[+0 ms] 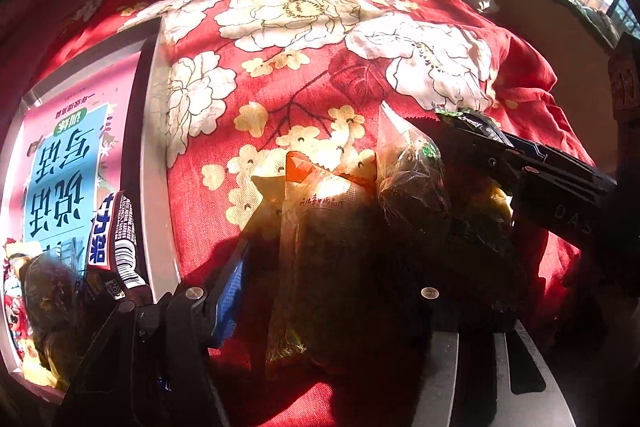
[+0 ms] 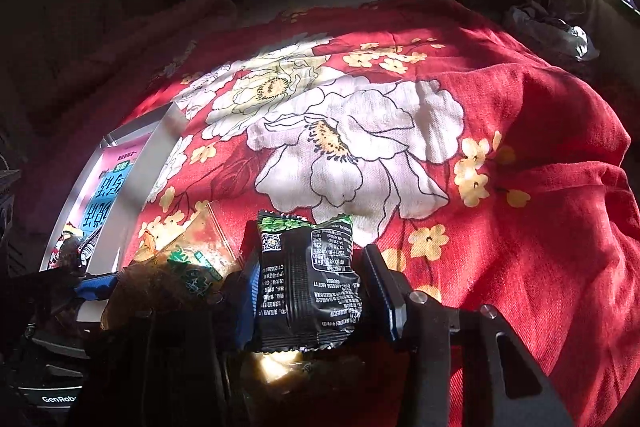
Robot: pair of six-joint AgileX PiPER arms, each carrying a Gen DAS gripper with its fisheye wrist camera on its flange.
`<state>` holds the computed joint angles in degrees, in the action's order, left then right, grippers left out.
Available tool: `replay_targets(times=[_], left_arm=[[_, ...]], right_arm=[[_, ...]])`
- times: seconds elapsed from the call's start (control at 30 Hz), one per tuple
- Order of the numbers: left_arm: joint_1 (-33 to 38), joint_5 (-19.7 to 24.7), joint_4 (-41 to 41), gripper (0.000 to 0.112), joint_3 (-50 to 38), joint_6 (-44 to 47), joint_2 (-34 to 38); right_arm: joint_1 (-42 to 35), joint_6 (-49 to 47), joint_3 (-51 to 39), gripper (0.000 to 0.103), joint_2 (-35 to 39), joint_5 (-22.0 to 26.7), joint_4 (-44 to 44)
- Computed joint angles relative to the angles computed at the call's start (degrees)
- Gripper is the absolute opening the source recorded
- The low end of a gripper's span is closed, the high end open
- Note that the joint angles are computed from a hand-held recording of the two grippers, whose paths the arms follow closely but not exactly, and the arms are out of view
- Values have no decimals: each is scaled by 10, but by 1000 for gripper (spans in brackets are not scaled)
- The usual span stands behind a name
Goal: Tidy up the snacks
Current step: 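Carry the bread pack with the left tool while the right tool carries the black snack pack to the tray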
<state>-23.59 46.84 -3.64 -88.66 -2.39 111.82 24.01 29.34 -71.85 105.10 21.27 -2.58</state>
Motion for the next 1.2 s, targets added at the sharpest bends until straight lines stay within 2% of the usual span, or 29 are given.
replay_targets(times=[0.07, 0.1, 0.13, 0.43, 0.53, 0.67, 0.77, 0.83, 1.07, 1.2], left_arm=[[0, -10, 5, 49, 3, -2, -1], [0, -16, 8, 38, 7, -3, -3], [2, -20, 4, 36, 9, 2, -4], [26, -13, -71, 35, 21, 55, -31], [31, -15, -82, 35, 29, 64, -45], [44, -16, -103, 35, 39, 79, -64], [55, -15, -114, 35, 40, 89, -77], [61, -14, -120, 35, 40, 98, -83], [82, -12, -137, 35, 52, 113, -100], [89, -8, -146, 35, 53, 122, -106]], right_arm=[[0, 14, 12, 48, -11, -17, -11], [-1, 13, 18, 48, -16, -27, -8], [-2, 7, 24, 48, -21, -38, 0], [1, -23, 47, 48, -47, -79, 33], [11, 46, 50, 48, -54, -71, -42], [21, 93, 61, 47, -67, -79, -90], [32, 150, 71, 41, -82, -86, -150], [39, 182, 77, 41, -90, -90, -185], [72, 201, 11, 42, -37, 31, -255], [74, 133, -28, 53, 3, 85, -211]])
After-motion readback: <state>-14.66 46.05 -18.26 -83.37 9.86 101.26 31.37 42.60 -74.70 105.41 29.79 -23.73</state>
